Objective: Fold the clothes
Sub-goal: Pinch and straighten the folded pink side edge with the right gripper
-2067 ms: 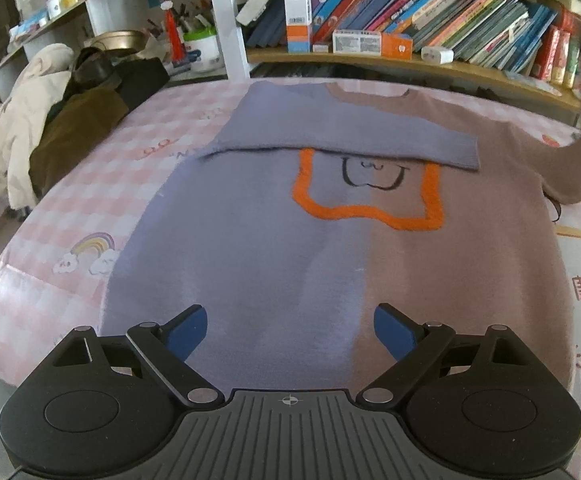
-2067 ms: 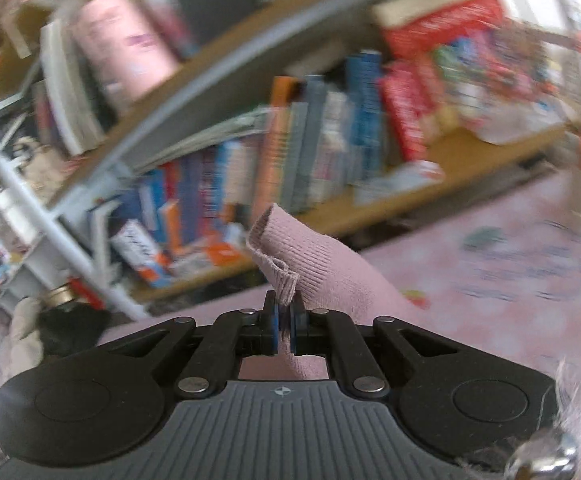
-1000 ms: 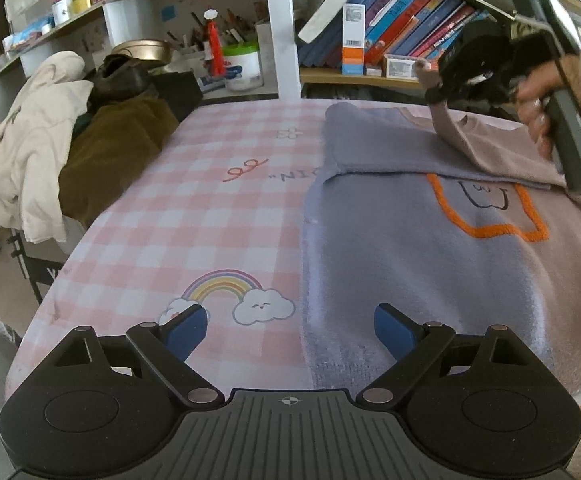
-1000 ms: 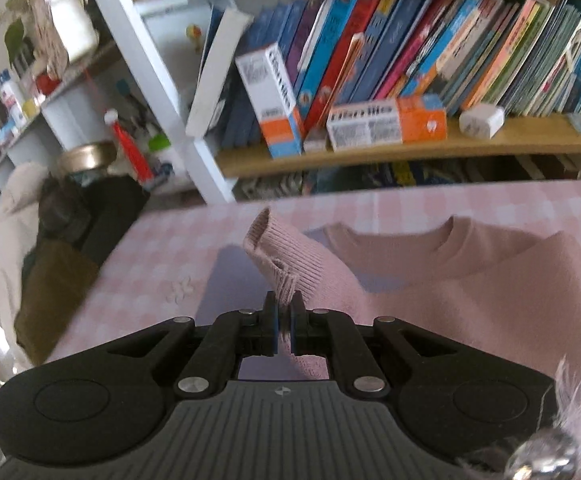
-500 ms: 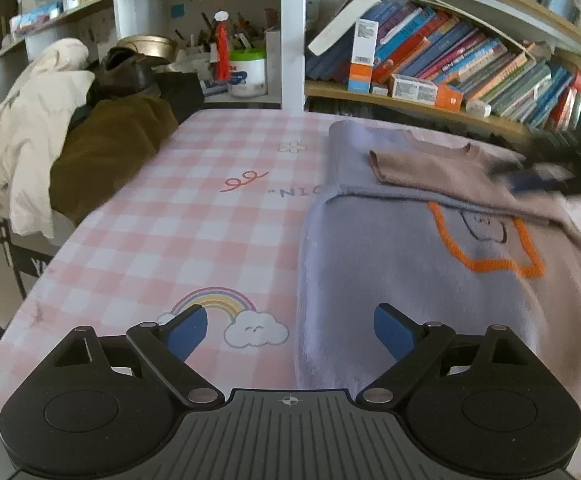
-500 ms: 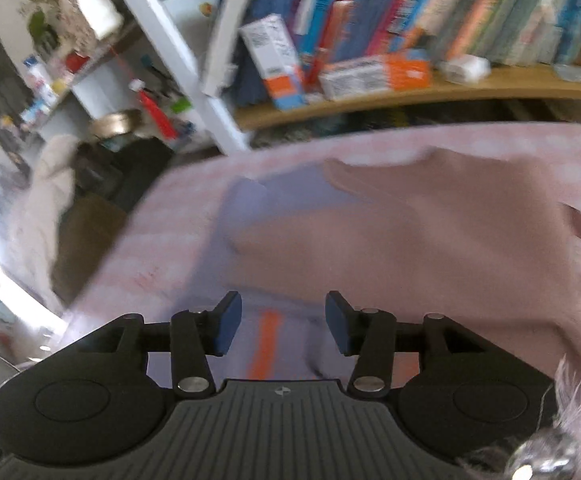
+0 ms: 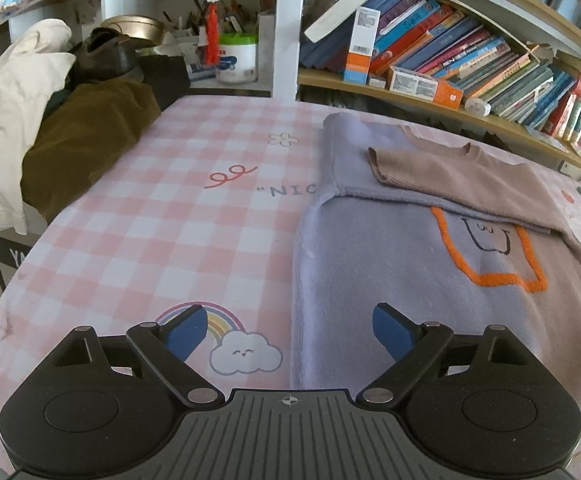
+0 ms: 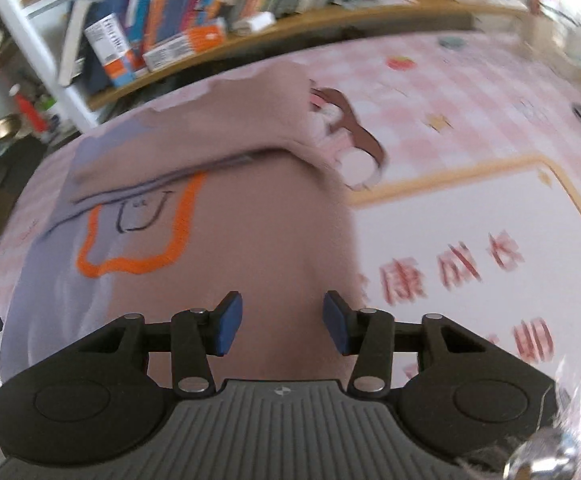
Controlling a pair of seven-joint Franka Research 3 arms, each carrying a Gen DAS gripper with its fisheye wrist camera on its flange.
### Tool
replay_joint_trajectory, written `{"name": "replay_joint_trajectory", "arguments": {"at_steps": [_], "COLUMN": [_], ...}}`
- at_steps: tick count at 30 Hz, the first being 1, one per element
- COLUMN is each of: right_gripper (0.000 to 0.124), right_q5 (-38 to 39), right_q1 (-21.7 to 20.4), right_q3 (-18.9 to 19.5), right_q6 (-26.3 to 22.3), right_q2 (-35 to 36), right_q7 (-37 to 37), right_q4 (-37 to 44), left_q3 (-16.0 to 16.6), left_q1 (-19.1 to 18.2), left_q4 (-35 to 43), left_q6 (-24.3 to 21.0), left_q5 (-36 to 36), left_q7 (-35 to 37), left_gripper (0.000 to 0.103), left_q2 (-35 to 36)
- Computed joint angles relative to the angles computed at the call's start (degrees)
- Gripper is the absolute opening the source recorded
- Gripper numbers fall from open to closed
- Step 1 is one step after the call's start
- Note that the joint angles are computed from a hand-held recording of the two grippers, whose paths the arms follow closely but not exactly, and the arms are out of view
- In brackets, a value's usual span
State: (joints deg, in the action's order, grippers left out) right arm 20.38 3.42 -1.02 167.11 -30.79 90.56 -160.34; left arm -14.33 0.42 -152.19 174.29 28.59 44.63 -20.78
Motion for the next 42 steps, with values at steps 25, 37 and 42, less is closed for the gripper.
{"name": "replay_joint_trajectory", "arguments": {"at_steps": [25, 37, 42], "right_gripper": [0.009, 0.009, 0.009], "right_q5": [-4.3, -10.0, -10.3], "right_q1": [-1.8, -9.2, -10.0], "right_q3": [0.6, 3.9, 4.8], "right_q6": [-1.5, -1.0, -0.4], "right_q2": [-3.2, -4.5, -4.2], "right_q7": [0.5, 5.6, 7.3], "right_q4": [-2.1, -3.4, -3.5], "left_q3": [7.6, 14.6, 16.1], "left_q1": [-9.7, -21.2, -23.5], "left_q4": [1.2, 1.0, 0.3], "left_q6": [0.8, 3.9, 4.7], "left_q5": [-14.7, -26.9, -29.8], "left_q7": [12.4, 26.2, 29.3], "left_gripper": [0.005, 0.004, 0.004], "left_q2": [4.5, 5.6, 4.6]}}
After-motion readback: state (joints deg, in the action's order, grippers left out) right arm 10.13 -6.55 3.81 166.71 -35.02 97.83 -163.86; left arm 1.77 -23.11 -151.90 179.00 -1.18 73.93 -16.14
